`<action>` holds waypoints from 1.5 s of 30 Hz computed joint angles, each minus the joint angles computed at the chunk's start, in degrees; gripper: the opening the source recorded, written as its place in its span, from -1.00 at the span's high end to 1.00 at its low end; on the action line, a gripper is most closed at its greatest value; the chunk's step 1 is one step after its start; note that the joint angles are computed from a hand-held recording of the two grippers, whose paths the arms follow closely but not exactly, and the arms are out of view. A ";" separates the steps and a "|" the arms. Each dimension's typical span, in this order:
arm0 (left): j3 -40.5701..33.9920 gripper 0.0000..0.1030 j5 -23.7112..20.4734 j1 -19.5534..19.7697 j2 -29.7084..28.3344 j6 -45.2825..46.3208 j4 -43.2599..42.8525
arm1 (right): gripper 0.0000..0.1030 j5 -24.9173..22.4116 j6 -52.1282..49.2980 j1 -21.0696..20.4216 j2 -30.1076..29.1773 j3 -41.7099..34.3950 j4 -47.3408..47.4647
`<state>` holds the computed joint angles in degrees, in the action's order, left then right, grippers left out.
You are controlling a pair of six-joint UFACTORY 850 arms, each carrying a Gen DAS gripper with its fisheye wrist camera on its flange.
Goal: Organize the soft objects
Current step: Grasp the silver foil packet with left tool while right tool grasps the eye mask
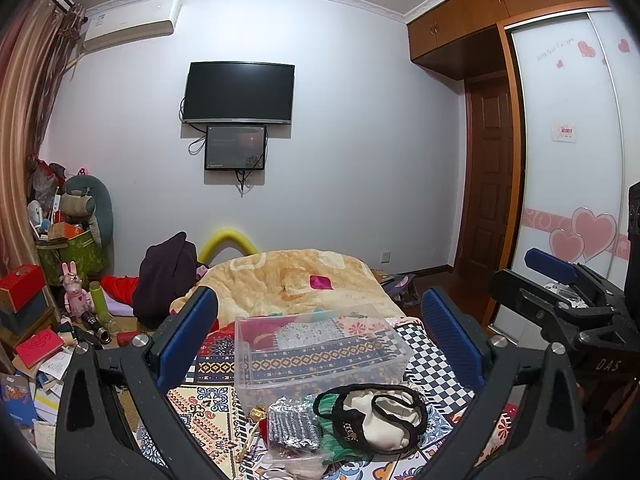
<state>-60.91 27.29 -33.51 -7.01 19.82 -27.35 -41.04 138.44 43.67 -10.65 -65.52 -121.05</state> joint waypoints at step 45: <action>-5.21 -1.00 -17.60 4.01 -11.46 8.56 -15.20 | -1.00 19.93 -5.75 -5.33 -5.89 -1.55 13.21</action>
